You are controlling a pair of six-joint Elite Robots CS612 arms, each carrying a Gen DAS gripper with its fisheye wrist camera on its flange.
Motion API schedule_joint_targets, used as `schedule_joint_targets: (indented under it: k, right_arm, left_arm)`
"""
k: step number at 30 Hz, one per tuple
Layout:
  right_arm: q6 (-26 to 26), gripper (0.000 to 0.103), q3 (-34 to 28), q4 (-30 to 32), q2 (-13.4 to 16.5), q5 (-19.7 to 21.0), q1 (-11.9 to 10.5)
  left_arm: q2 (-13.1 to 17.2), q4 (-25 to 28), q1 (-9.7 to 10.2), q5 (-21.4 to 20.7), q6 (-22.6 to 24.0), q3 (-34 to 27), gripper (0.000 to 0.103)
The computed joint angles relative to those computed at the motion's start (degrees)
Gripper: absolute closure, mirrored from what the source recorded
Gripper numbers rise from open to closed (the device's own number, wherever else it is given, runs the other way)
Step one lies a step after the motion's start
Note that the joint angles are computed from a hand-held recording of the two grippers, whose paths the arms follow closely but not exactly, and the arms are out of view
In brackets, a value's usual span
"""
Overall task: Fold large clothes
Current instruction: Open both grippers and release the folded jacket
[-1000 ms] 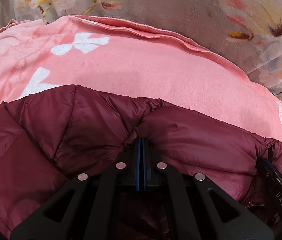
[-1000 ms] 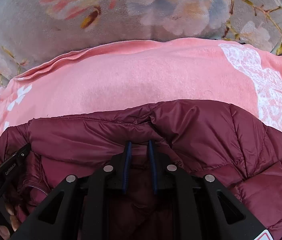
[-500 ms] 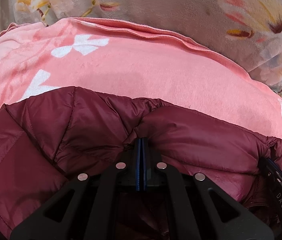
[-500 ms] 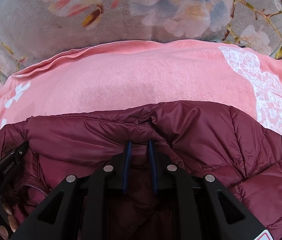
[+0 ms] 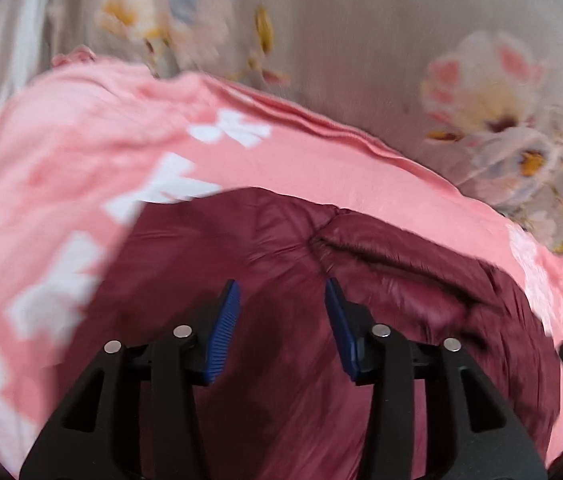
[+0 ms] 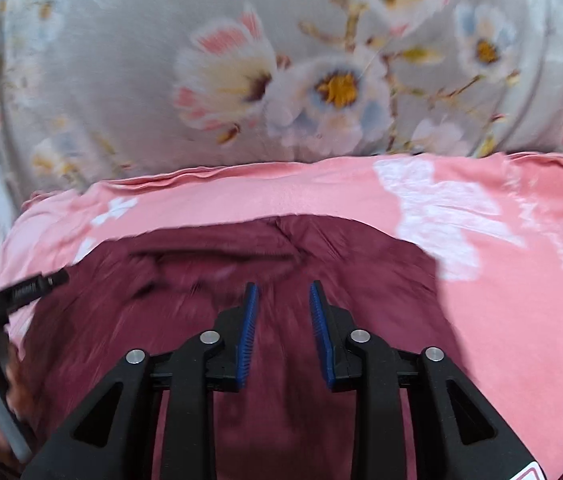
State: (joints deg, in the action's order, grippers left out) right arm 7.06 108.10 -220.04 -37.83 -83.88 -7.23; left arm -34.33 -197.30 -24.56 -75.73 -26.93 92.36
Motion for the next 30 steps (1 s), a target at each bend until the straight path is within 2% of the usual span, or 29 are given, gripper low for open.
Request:
schedule_joint_targets:
  k: [1, 4, 6, 7, 8, 10, 11, 13, 15, 19, 21, 23, 27, 30]
  right_arm:
    - [0.4, 0.073, 3.4, -1.9, -1.4, 1.3, -0.8]
    - [1.3, 0.064, 12.0, -7.9, -4.5, 5.0, -3.3]
    - [0.7, 0.046, 17.8, -13.7, -5.7, 5.0, -4.5]
    - [0.5, 0.043, 20.3, -16.2, -6.1, 4.9, -5.2]
    - [0.5, 0.037, 22.1, -17.9, -6.3, 4.7, -5.4]
    - [-0.7, 0.034, 26.8, -21.4, -6.2, 5.0, -6.8]
    - [-1.1, 0.033, 28.2, -22.3, -5.9, 4.4, -7.1]
    - [-1.7, 0.031, 31.4, -24.7, -4.7, 3.3, -7.9]
    - [-0.8, 0.025, 33.6, -27.3, -2.7, 3.3, -9.1]
    - [4.5, 0.024, 35.7, -30.8, 2.1, 6.6, -12.6]
    - [6.5, 0.024, 35.4, -31.3, 3.6, 7.4, -13.4]
    - [9.5, 0.024, 34.8, -31.2, 5.1, 9.9, -14.6]
    - [13.7, 0.024, 34.0, -29.8, 5.9, 14.6, -15.9]
    - [16.1, 0.024, 33.1, -26.6, 5.2, 14.7, -15.2]
  left_arm:
    - [-1.6, -0.7, 0.07, 0.2, -0.2, 2.8, 0.056]
    - [-5.5, -1.7, 0.93, -3.3, -1.8, 9.3, 0.056]
    - [-8.1, -2.2, 1.38, -4.9, -1.5, 14.2, 0.056]
    - [-9.4, -2.8, 1.37, -4.7, -0.7, 16.8, 0.056]
    - [-10.1, -3.4, 1.01, -3.9, -0.2, 18.5, 0.056]
    - [-11.9, -4.7, 0.14, -0.9, 1.9, 23.3, 0.047]
    - [-12.7, -4.8, -0.08, -0.3, 3.1, 25.8, 0.039]
    - [-13.4, -4.6, 0.01, -0.5, 3.4, 29.3, 0.037]
    - [-13.6, -4.5, 0.48, -1.2, 2.3, 32.3, 0.037]
    - [-12.6, -8.2, 1.71, -2.2, -1.2, 36.4, 0.036]
    - [-11.6, -10.5, 2.98, -4.6, -3.6, 37.3, 0.032]
    - [-10.6, -13.0, 3.94, -6.8, -6.4, 37.6, 0.032]
    - [-10.2, -14.6, 3.77, -7.6, -7.7, 37.5, 0.031]
    - [-10.0, -15.2, 3.81, -9.7, -8.8, 37.1, 0.032]
